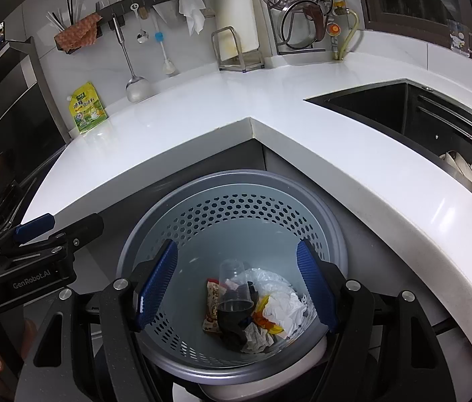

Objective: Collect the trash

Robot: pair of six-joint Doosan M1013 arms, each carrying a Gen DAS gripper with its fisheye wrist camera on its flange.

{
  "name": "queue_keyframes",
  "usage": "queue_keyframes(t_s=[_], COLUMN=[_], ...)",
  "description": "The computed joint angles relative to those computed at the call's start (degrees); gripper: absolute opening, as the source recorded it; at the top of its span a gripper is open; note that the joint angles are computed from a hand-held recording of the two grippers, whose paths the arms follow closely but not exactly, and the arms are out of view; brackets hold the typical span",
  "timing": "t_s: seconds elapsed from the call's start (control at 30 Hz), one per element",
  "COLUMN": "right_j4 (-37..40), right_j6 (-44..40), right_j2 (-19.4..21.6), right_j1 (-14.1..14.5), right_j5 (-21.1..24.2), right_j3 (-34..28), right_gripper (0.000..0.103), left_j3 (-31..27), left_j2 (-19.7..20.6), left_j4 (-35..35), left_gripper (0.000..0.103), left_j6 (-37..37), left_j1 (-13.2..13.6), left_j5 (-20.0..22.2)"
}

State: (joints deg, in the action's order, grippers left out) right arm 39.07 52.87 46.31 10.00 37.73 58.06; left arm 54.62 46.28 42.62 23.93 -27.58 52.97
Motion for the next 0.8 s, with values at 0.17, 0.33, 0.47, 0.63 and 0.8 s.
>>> queue_keyframes(t_s=[0.17, 0.33, 0.47, 0.63, 0.8], right_j4=[0.01, 0.02, 0.09, 0.24, 0.35], right_j6=[0.19, 0.21, 0.14, -0.01, -0.08], right_j2=[0.13, 0.16, 0.23, 0.30, 0.28], right_j1=[-0.01, 0.00, -0.01, -0.04, -0.05], right_j5=[0.11, 0.08, 0.04, 0.04, 0.03], right_j3=[-0.13, -0.14, -0.22, -0.26, -0.23], right_gripper=[0.071, 0.071, 0.071, 0.071, 0.071], left_j3=[-0.05, -0.12, -0.07, -0.19, -0.23], left_j2=[0.06, 0.07, 0.04, 0.11, 0.13], left_j4=[0.03, -0.63, -0.59, -0.58, -0.71], left_gripper=[0.097, 0.097, 0.097, 0.097, 0.097], left_j6=[0.10, 0.41, 0.41, 0.42, 0.58], left_j1=[0.02, 0.11, 0.10, 0.12, 0.11], left_j5=[0.03, 0.05, 0.07, 0.19, 0.25])
